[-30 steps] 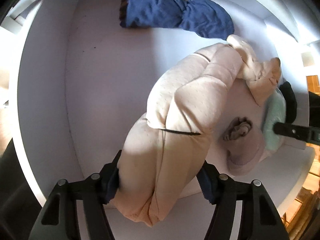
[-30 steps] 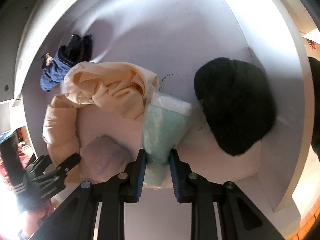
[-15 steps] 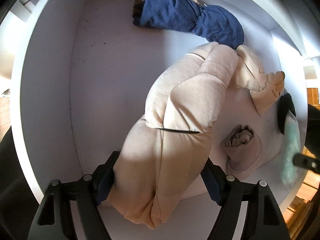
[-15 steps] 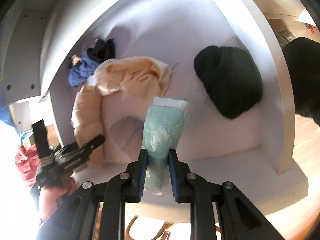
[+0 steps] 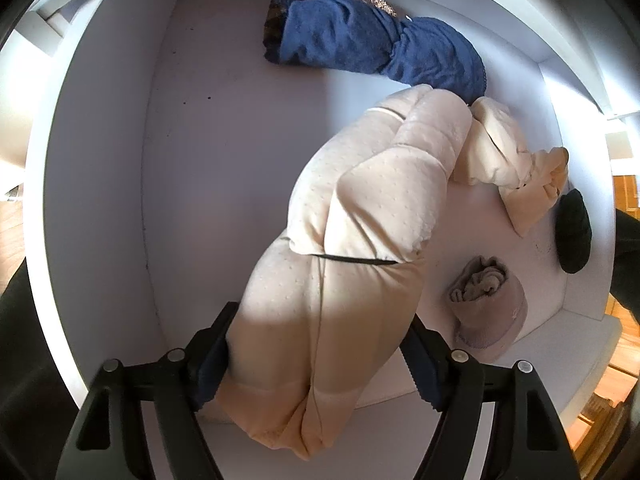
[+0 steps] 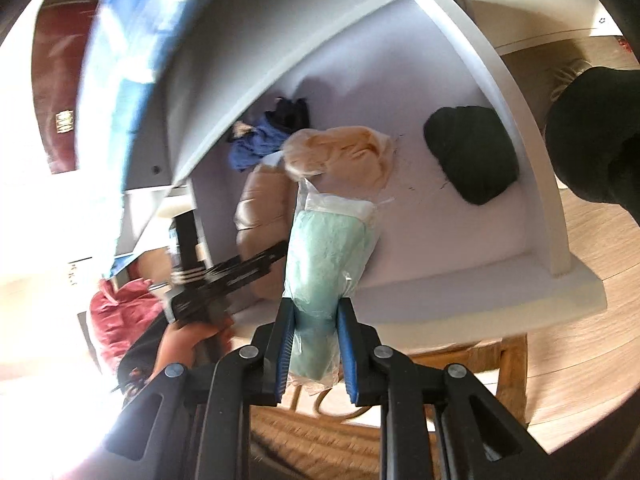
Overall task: Organize soft objects
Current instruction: 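Carry the mint pack into the gold tray and open the right gripper while the left holds the peach cloth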
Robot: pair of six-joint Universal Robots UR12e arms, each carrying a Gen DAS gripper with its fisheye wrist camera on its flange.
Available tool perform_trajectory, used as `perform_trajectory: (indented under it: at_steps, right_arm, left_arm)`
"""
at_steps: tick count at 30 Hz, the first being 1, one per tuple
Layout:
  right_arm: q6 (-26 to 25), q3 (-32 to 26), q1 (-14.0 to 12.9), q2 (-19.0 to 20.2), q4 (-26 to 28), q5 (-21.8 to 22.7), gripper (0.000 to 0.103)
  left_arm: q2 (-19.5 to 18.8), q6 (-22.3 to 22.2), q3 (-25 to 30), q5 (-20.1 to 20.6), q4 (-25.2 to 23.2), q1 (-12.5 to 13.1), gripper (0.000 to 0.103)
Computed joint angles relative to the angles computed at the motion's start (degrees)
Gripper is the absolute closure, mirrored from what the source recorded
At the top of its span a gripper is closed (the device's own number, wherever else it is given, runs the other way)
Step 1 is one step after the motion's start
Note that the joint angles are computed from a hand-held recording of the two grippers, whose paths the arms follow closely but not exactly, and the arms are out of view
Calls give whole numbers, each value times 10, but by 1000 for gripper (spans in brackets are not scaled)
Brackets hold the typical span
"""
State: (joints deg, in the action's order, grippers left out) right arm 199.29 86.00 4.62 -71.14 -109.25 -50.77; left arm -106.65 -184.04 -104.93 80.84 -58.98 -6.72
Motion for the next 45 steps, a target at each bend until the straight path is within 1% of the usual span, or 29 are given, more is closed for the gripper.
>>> perform_trajectory:
  at_steps: [3,7,10,13,17,18,19,20,23,24,26,27,29,30,31,36,38,40,42,44,45]
  right_arm:
    - [-9,-5,-1,-8,-1,24,83]
    - [-46,-27,-1,-18,0,38,83]
    - [-70,-57,-1,-18,-3,34,83]
    - [-86,-97,2,-10,-13,22,83]
    - [-92,-167,10,15,-23,-12,83]
    - [-91,-193,13,26,-26,-29,83]
    - [-93,-206,15,32,-26,-37,83]
    - [-95,-235,19,46,-25,-57,83]
    - [-107,-311,31,85,-6,-118,83]
    - [-106,-332,35,97,2,-132,83]
    - [-107,-385,40,127,36,-157,83]
    - [-109,-422,44,148,61,-171,83]
    - [-113,-463,50,173,90,-193,83]
    - [-118,-497,54,192,113,-206,83]
    - [-119,-507,57,200,120,-215,83]
    - [-130,-603,71,257,190,-280,83]
    - [-132,-645,75,281,218,-297,83]
    - [-132,-680,78,300,237,-311,86]
    - [-136,-723,83,322,261,-325,86]
    - [-146,-786,89,354,295,-351,86]
    - [-152,-831,93,377,318,-365,86]
  left_arm:
    - [-3,-3,-4,-2,8,-2,26]
    - [-5,-5,-6,-3,14,-3,25]
    - [-5,-4,-6,-5,15,-3,25]
    - [-5,-5,-6,-4,14,-3,25]
    - [-5,-5,-6,-4,13,-3,25]
    - [-5,-5,-6,-4,13,-3,25]
    - [-5,-4,-5,-3,13,-3,25]
    - [-5,-3,-5,-3,12,-3,25]
    - [-5,-3,-5,-3,11,-3,25]
    - [-5,-3,-5,-3,11,-3,25]
    - [-5,-3,-6,-3,12,-3,25]
    - [-6,-3,-5,-3,12,-4,25]
    - [-6,-2,-5,-3,11,-4,24]
    - [-6,-2,-5,-4,11,-3,24]
    - [-6,-2,-6,-5,11,-3,24]
    - [-6,-2,-6,-7,12,-3,24]
    - [-6,-2,-5,-6,11,-3,23]
    - [-7,-1,-5,-6,10,-4,23]
    - [-7,-1,-4,-7,10,-3,23]
    - [-7,-1,-4,-8,11,-3,22]
    - [-7,-2,-4,-8,11,-3,22]
